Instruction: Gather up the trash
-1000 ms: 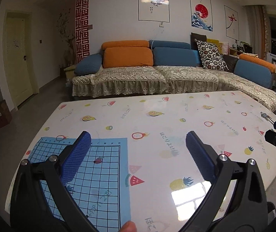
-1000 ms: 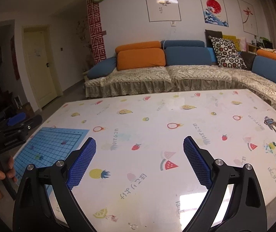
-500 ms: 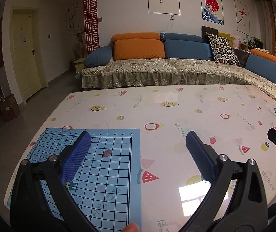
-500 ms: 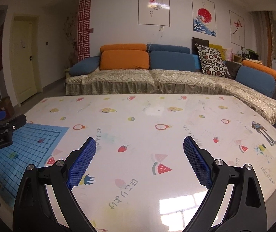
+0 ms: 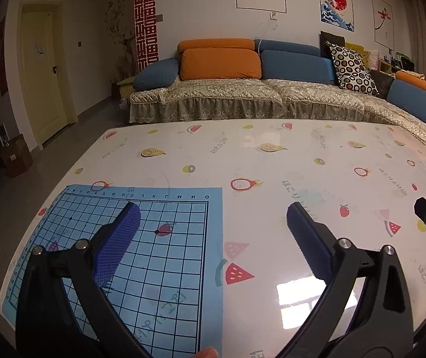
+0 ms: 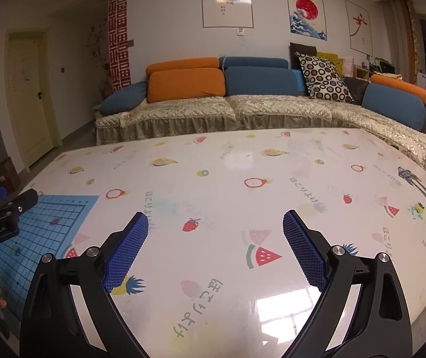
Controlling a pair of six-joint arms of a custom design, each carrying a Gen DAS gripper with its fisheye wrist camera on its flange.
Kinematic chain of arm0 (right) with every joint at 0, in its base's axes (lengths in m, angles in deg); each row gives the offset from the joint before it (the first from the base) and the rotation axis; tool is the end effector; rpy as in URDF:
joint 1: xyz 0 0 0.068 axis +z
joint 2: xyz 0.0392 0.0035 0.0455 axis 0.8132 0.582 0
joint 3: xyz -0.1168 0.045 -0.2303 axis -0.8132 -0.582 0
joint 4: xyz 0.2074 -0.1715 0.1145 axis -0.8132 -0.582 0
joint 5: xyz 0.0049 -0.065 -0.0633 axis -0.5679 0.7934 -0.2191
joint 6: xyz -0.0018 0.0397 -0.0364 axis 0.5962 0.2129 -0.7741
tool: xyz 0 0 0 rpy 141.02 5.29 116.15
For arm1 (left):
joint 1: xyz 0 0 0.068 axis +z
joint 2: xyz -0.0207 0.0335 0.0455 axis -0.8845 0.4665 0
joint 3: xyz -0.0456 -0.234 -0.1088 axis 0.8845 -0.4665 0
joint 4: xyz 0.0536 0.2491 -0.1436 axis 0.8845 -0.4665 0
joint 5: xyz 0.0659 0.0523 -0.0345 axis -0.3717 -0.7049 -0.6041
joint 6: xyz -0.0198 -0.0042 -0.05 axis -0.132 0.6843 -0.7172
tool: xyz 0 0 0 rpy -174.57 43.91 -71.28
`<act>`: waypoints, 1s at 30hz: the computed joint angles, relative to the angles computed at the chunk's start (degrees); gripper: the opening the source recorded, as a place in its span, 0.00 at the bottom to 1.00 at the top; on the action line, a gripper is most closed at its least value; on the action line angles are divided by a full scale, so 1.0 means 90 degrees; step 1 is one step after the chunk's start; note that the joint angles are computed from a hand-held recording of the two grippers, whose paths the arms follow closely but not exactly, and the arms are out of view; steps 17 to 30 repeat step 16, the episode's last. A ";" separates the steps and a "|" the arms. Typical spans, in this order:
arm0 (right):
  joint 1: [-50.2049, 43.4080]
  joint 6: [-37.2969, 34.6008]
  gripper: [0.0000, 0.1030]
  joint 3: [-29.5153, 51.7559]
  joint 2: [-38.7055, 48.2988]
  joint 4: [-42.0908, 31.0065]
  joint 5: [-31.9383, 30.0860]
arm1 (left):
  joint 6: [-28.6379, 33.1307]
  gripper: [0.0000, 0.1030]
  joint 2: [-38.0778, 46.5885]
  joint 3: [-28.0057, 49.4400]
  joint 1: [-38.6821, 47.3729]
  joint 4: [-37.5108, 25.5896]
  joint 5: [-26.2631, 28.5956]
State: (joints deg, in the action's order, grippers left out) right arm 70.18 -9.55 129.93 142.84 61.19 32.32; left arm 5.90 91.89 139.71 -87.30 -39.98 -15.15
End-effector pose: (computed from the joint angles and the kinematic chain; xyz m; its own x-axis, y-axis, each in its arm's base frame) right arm 0.3253 0.0953 0.3605 -0.4811 -0.0938 -0.8716 -0.3274 0.9416 0.0793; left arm 0.2465 -0.0897 0.3593 -0.5073 -0.1742 -0.8440 -0.4032 0.9136 0.0538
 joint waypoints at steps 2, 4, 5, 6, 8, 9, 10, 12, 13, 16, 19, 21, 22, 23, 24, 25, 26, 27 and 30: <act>0.0037 0.0016 0.88 -0.0010 0.0039 0.0026 0.0072 | -0.0007 0.93 0.0041 -0.0001 0.0023 0.0012 -0.0012; 0.0055 0.0026 0.88 0.0014 0.0088 0.0008 0.0089 | -0.0006 0.93 0.0052 -0.0034 0.0050 0.0044 0.0003; 0.0053 0.0023 0.88 0.0030 0.0109 0.0005 0.0099 | -0.0006 0.93 0.0042 -0.0059 0.0062 0.0054 0.0023; 0.0059 0.0028 0.88 0.0020 0.0104 0.0016 0.0111 | -0.0018 0.93 0.0039 -0.0075 0.0073 0.0050 0.0021; 0.0059 0.0035 0.88 0.0013 0.0097 0.0013 0.0101 | -0.0029 0.93 0.0077 -0.0060 0.0091 0.0024 -0.0016; 0.0060 0.0034 0.88 0.0012 0.0095 0.0011 0.0108 | -0.0042 0.93 0.0077 -0.0061 0.0100 0.0008 0.0006; 0.0055 0.0024 0.88 0.0027 0.0108 -0.0007 0.0087 | -0.0055 0.93 0.0072 -0.0063 0.0122 0.0002 0.0058; 0.0050 0.0006 0.88 0.0046 0.0121 -0.0019 0.0112 | -0.0114 0.93 0.0001 -0.0117 0.0156 0.0030 0.0147; 0.0048 -0.0002 0.88 0.0058 0.0127 -0.0034 0.0106 | -0.0118 0.93 -0.0049 -0.0153 0.0183 0.0071 0.0217; 0.0029 0.0027 0.88 0.0093 0.0136 -0.0061 0.0086 | -0.0163 0.93 -0.0161 -0.0236 0.0261 0.0123 0.0429; 0.0029 0.0027 0.88 0.0093 0.0136 -0.0061 0.0086 | -0.0163 0.93 -0.0161 -0.0236 0.0261 0.0123 0.0429; 0.0029 0.0027 0.88 0.0093 0.0136 -0.0061 0.0086 | -0.0163 0.93 -0.0161 -0.0236 0.0261 0.0123 0.0429; 0.0029 0.0027 0.88 0.0093 0.0136 -0.0061 0.0086 | -0.0163 0.93 -0.0161 -0.0236 0.0261 0.0123 0.0429; 0.0029 0.0027 0.88 0.0093 0.0136 -0.0061 0.0086 | -0.0163 0.93 -0.0161 -0.0236 0.0261 0.0123 0.0429; 0.0029 0.0027 0.88 0.0093 0.0136 -0.0061 0.0086 | -0.0163 0.93 -0.0161 -0.0236 0.0261 0.0123 0.0429; 0.0029 0.0027 0.88 0.0093 0.0136 -0.0061 0.0086 | -0.0163 0.93 -0.0161 -0.0236 0.0261 0.0123 0.0429; 0.0029 0.0027 0.88 0.0093 0.0136 -0.0061 0.0086 | -0.0163 0.93 -0.0161 -0.0236 0.0261 0.0123 0.0429; 0.0029 0.0027 0.88 0.0093 0.0136 -0.0061 0.0086 | -0.0163 0.93 -0.0161 -0.0236 0.0261 0.0123 0.0429; 0.0029 0.0027 0.88 0.0093 0.0136 -0.0061 0.0086 | -0.0163 0.93 -0.0161 -0.0236 0.0261 0.0123 0.0429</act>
